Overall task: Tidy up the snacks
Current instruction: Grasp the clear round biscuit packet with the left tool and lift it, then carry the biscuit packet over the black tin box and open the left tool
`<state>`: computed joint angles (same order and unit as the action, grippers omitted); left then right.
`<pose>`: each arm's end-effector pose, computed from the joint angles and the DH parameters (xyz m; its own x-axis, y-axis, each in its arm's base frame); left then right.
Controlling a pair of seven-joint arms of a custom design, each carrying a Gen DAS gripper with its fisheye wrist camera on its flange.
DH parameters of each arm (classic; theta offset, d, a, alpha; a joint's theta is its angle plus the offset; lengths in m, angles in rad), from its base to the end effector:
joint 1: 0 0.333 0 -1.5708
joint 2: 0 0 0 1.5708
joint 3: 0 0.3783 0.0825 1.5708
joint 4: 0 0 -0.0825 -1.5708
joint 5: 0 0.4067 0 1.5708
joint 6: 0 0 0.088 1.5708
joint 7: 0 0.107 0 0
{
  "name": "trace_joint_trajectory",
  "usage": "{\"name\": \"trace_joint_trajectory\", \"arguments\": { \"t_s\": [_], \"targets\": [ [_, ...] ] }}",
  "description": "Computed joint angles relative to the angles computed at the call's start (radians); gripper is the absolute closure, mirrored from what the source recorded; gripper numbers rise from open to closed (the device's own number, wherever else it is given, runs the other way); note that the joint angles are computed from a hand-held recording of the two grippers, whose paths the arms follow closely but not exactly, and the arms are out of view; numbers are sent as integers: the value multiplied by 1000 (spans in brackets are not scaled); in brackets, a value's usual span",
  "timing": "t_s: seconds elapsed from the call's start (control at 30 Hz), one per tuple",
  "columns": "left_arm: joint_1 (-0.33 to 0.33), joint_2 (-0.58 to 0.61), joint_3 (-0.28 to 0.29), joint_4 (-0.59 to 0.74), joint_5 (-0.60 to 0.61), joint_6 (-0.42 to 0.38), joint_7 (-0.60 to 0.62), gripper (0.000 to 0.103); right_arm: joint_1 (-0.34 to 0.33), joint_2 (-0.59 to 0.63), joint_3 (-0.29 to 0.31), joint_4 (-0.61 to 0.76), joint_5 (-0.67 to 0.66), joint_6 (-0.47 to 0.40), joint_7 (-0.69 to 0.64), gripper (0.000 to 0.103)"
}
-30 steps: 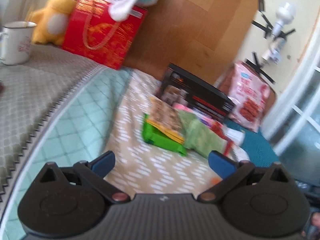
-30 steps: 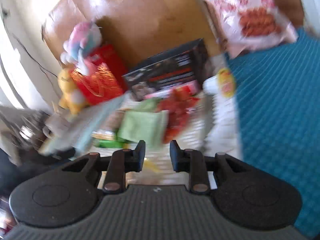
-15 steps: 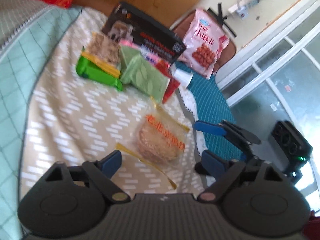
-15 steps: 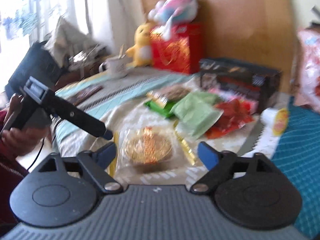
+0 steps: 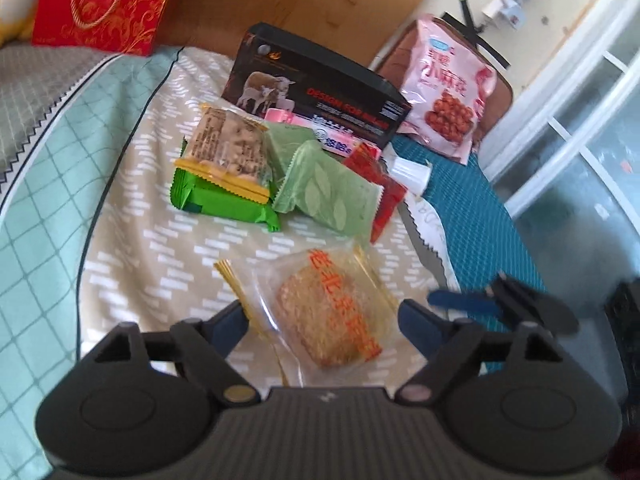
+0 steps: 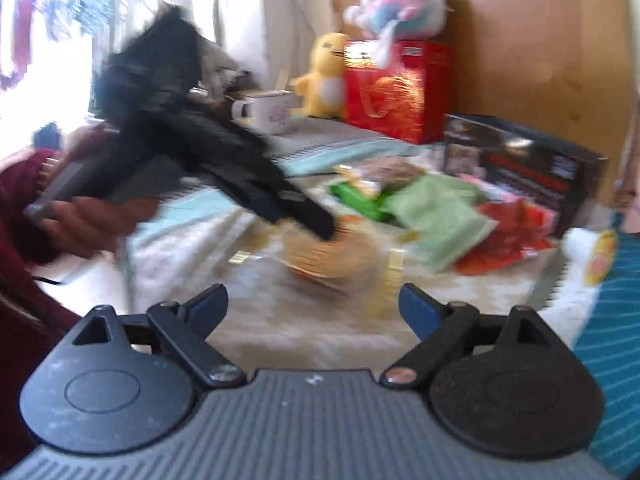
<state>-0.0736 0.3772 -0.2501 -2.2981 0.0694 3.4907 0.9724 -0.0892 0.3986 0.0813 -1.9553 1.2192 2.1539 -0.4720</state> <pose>0.5794 -0.1929 0.3260 0.0661 -0.8833 0.4642 -0.7353 -0.3576 -0.5757 0.6537 0.0295 0.3198 0.9430 -0.3140 -0.1107 -0.2665 -0.5126 -0.8163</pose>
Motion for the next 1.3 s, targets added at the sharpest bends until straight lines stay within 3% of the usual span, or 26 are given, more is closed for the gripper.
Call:
{"name": "trace_joint_trajectory", "arguments": {
  "t_s": [0.07,0.1,0.17,0.23,0.27,0.37,0.47,0.57,0.63,0.7,0.8,0.93,1.03,1.07,1.1,1.13,1.2,1.27,1.3],
  "targets": [
    [53,1,-48,-15,48,10,-24,27,16,5,-2,5,-17,38,11,12],
    [51,3,-44,-13,64,4,-39,35,24,7,1,5,-26,59,11,15],
    [-36,4,30,-2,-7,-8,10,50,45,13,9,6,-50,98,28,42],
    [-41,2,36,5,-24,-18,24,52,46,23,29,11,-23,99,34,50],
    [-3,0,5,6,5,-16,11,55,43,12,34,-2,-11,106,11,53],
    [-9,-34,20,0,3,-15,38,55,33,-26,36,-32,32,94,-20,63],
    [56,-42,-24,29,67,5,26,55,26,-39,30,-21,113,75,-49,65],
    [-10,-16,49,130,44,-4,109,55,35,-12,25,44,199,93,-46,65],
    [-71,28,114,230,5,-9,186,55,46,17,30,100,268,141,-78,65],
    [-92,87,143,340,-20,-32,241,53,63,69,34,188,306,198,-65,65],
    [-42,197,106,529,-20,-104,270,53,85,170,49,345,290,289,15,65],
    [-6,337,77,742,-41,-205,278,54,115,311,56,542,164,363,195,66],
    [-78,387,179,834,-84,-310,244,50,139,382,67,629,95,425,259,60],
    [-83,384,192,820,-84,-294,241,49,121,386,88,634,110,436,253,56],
    [-105,372,230,783,-89,-228,226,47,97,373,112,614,134,445,242,56],
    [-148,359,294,746,-114,-175,205,45,64,361,134,599,153,432,245,55],
    [-198,336,370,691,-175,-127,184,41,4,337,178,557,184,401,241,53],
    [-219,333,410,679,-224,-146,182,41,-33,303,191,495,209,403,200,53],
    [-248,340,453,689,-244,-185,179,41,-26,277,168,453,234,403,170,53]
  ]
}}
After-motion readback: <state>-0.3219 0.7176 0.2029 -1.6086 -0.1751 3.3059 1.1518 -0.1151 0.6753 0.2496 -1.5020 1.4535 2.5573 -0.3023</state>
